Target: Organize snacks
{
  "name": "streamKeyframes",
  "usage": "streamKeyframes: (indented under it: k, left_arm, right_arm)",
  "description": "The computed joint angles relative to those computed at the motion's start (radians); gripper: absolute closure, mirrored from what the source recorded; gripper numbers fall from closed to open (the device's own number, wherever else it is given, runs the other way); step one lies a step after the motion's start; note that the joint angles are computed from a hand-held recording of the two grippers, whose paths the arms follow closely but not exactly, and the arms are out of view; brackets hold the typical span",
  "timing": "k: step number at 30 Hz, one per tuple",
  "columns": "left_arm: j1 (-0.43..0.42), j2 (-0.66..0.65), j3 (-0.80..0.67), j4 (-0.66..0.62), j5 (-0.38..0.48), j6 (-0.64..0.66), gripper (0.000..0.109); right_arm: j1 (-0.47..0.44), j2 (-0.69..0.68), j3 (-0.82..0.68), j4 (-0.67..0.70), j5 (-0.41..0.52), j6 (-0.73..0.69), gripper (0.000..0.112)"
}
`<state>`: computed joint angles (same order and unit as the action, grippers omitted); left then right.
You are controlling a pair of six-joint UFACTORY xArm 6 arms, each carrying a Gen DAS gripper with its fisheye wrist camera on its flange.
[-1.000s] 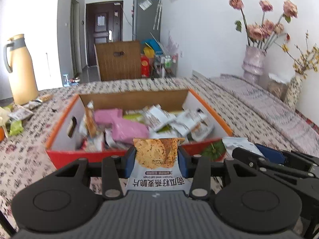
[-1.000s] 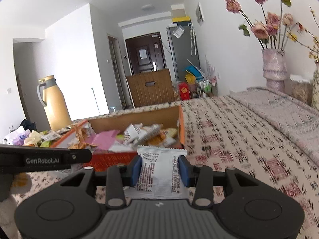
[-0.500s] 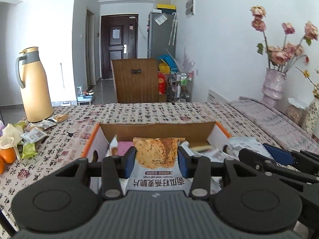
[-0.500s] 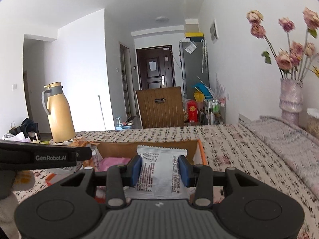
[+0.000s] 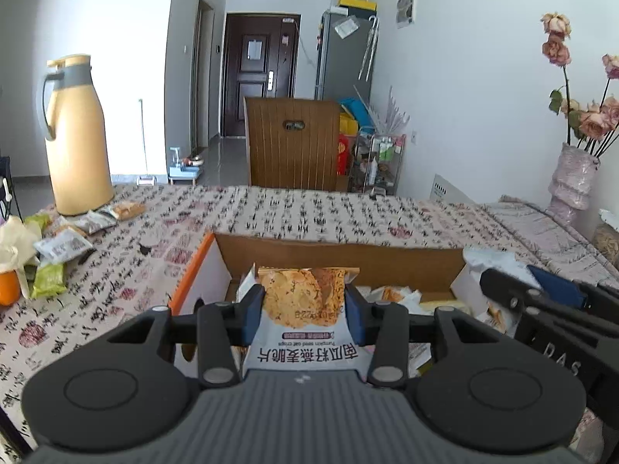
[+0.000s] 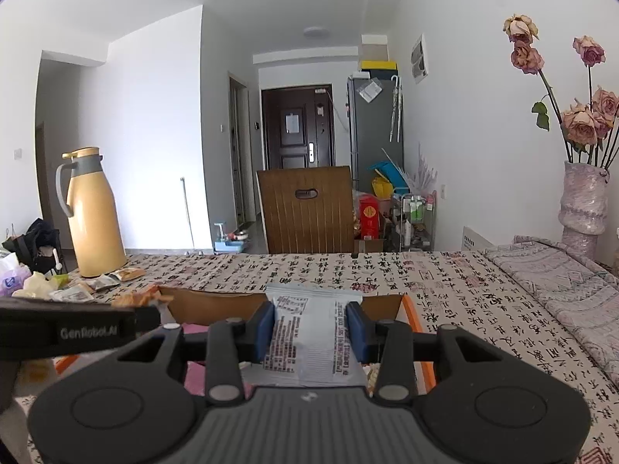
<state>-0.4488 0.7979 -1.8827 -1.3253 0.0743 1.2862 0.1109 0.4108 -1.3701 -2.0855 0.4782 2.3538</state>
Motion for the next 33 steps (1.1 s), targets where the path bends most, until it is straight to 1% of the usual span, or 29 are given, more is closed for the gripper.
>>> streamKeyframes:
  k: [2,6,8,9,10,11,12,13,14,15,16,17,18,20,23,25,29,33]
  left_arm:
    - [0.001,0.017,-0.014,0.000,0.001,0.000,0.064]
    - [0.008,0.037,-0.024,0.052,0.020,-0.041,0.064]
    - [0.010,0.038,-0.023,0.050,0.025,-0.036,0.063]
    - [0.010,0.035,-0.020,0.027,0.024,-0.016,0.062]
    - [0.009,0.033,-0.021,0.003,0.019,0.005,0.059]
    - [0.008,0.029,-0.019,-0.023,0.013,0.027,0.053]
    - [0.007,0.025,-0.018,-0.063,0.006,0.060,0.047]
    - [0.004,0.025,-0.023,-0.104,-0.007,0.094,0.033]
    - [0.001,0.026,-0.031,-0.150,-0.026,0.136,0.023]
    - [-0.002,0.026,-0.036,-0.190,-0.041,0.174,0.020]
    - [-0.002,0.024,-0.038,-0.211,-0.046,0.191,0.014]
    - [-0.002,0.024,-0.041,-0.222,-0.047,0.196,0.007]
    - [-0.003,0.026,-0.047,-0.237,-0.057,0.205,0.006]
    - [-0.004,0.025,-0.050,-0.260,-0.065,0.223,0.006]
    - [-0.005,0.027,-0.046,-0.224,-0.067,0.185,0.006]
    - [-0.006,0.023,-0.039,-0.225,-0.065,0.190,0.006]
    - [-0.006,0.012,-0.036,-0.286,-0.063,0.251,0.006]
    - [-0.005,-0.020,-0.026,-0.413,-0.065,0.370,0.006]
  right_arm:
    - [-0.004,0.017,-0.007,-0.027,-0.002,0.035,0.073]
    - [-0.020,0.050,-0.036,-0.016,-0.034,0.030,0.073]
    - [-0.025,0.054,-0.037,-0.008,-0.039,0.027,0.073]
    - [-0.026,0.056,-0.038,-0.006,-0.043,0.029,0.072]
    - [-0.028,0.055,-0.036,-0.006,-0.047,0.032,0.072]
    - [-0.029,0.054,-0.033,-0.003,-0.046,0.034,0.072]
    - [-0.029,0.051,-0.026,-0.003,-0.038,0.042,0.068]
    - [-0.029,0.047,-0.018,0.005,-0.034,0.041,0.064]
    - [-0.029,0.040,-0.010,0.002,-0.031,0.050,0.053]
    - [-0.027,0.033,0.001,-0.005,-0.020,0.067,0.037]
    - [-0.026,0.026,0.010,-0.007,-0.006,0.077,0.028]
    - [-0.023,0.020,0.019,-0.007,0.009,0.083,0.015]
    - [-0.020,0.013,0.029,-0.009,0.026,0.092,0.010]
    - [-0.020,0.007,0.041,-0.021,0.036,0.117,0.009]
    - [-0.029,0.014,0.033,-0.004,0.019,0.110,0.009]
    - [-0.032,0.020,0.028,0.008,0.014,0.099,0.009]
    - [-0.028,0.018,0.028,0.005,0.021,0.098,0.009]
    - [-0.019,0.001,0.041,0.017,0.041,0.079,0.009]
